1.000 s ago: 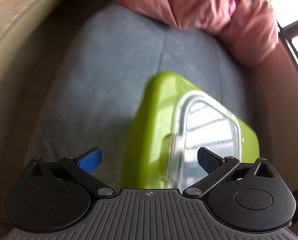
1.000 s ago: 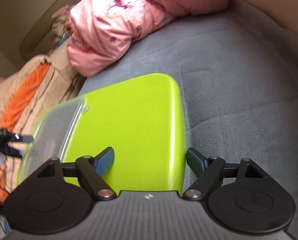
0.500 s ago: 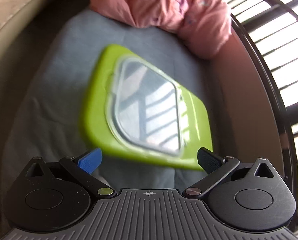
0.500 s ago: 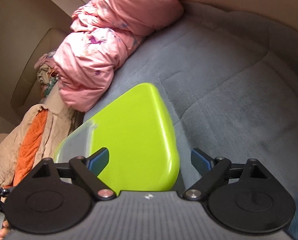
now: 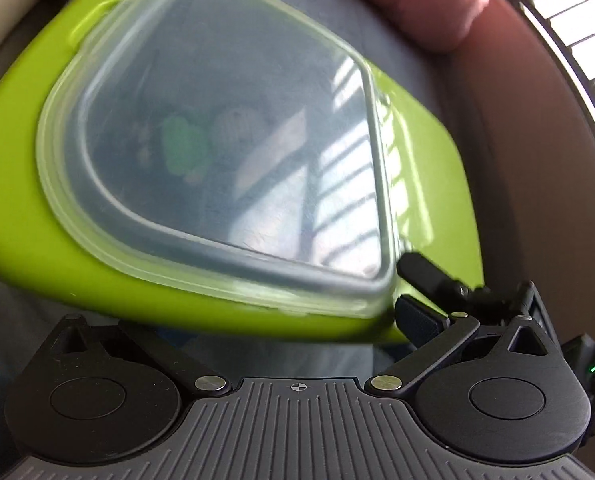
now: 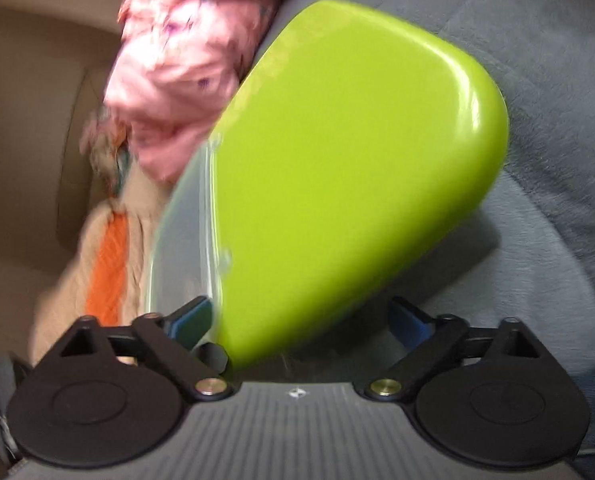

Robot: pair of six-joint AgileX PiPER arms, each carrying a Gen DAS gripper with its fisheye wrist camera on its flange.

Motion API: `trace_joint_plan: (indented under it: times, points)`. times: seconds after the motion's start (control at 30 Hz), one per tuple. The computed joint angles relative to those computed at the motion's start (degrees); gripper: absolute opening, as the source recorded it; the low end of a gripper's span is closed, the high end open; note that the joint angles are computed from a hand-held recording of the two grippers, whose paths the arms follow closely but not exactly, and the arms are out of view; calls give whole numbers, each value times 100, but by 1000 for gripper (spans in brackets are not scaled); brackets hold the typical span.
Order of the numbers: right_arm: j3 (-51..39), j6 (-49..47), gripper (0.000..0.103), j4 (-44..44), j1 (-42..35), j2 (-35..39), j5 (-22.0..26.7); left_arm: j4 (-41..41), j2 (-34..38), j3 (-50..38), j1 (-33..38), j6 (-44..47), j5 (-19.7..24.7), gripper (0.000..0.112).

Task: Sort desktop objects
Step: 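Press the lid down onto the box rim with the right tool and open it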

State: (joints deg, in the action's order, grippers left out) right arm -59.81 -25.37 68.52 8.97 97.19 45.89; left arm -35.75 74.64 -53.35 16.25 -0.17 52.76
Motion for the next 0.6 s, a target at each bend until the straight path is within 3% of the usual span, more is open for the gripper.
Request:
trace_joint_plan:
  times: [0.2, 0.43, 0.53, 0.6]
  points:
    - [-6, -560, 99, 908, 56, 404, -151, -17, 252, -215, 29, 196, -156, 103]
    - [-509, -602, 99, 1083, 266, 826, -432, -45, 768, -670, 59, 164, -187, 103]
    - [-769, -407, 100, 828, 264, 947, -402, 97, 832, -781, 106, 10, 203, 103]
    - [-902, -199, 97, 563, 235, 963, -324, 386, 663, -890, 197, 42, 816, 103]
